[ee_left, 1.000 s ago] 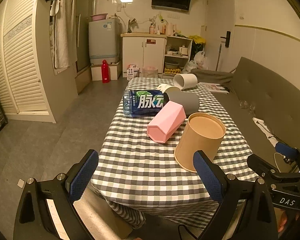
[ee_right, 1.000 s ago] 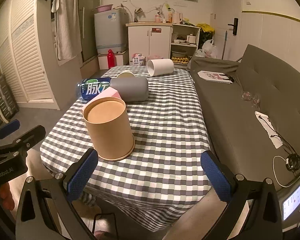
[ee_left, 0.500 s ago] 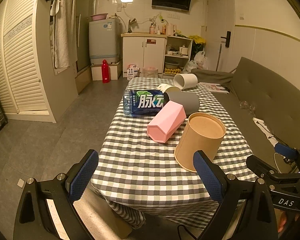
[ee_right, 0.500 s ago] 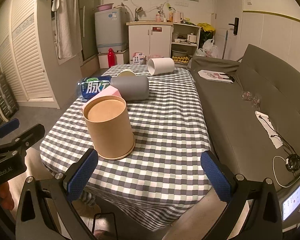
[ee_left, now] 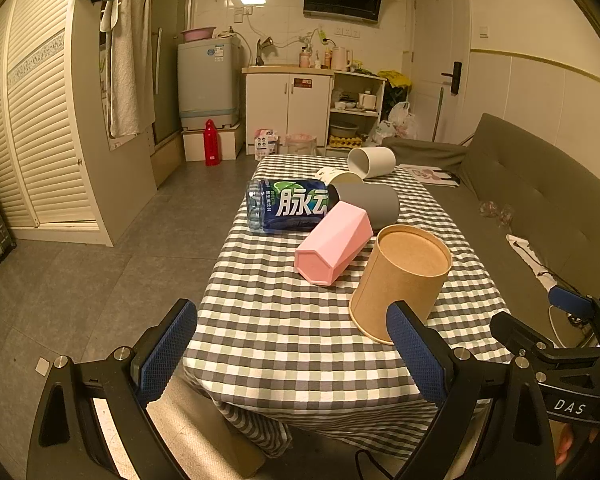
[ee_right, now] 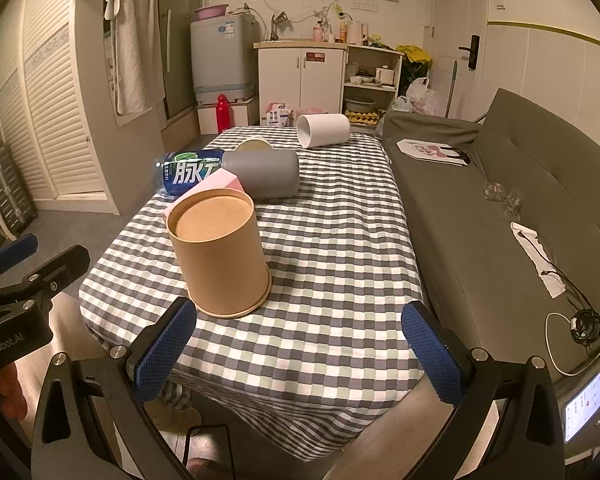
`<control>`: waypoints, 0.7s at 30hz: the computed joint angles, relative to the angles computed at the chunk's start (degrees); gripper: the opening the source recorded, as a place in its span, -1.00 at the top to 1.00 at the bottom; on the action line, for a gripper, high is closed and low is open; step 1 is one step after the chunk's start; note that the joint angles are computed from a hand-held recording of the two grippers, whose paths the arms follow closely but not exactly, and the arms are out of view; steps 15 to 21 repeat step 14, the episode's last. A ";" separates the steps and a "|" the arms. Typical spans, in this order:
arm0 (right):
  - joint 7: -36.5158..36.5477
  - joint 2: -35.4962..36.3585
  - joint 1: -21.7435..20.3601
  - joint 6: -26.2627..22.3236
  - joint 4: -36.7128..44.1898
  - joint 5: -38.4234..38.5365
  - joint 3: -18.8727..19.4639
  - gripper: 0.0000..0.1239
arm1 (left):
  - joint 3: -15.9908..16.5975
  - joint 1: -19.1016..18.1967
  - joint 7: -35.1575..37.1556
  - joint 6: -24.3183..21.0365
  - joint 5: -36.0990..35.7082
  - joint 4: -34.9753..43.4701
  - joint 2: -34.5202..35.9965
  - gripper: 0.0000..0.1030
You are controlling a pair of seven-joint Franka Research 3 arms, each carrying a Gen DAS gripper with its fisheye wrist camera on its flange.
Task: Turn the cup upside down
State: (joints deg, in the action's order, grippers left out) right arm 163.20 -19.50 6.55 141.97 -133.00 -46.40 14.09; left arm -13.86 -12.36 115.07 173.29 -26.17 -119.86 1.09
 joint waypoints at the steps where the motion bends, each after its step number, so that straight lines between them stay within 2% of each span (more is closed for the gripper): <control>1: 0.04 0.01 -0.01 -0.02 0.05 -0.04 0.01 -0.66 | -0.02 0.01 0.10 -0.05 -0.12 0.03 0.02 -0.91; 21: -0.29 0.53 0.27 -0.13 0.26 0.26 -0.23 -0.66 | -0.08 0.09 0.18 0.27 -0.33 -0.02 0.07 -0.91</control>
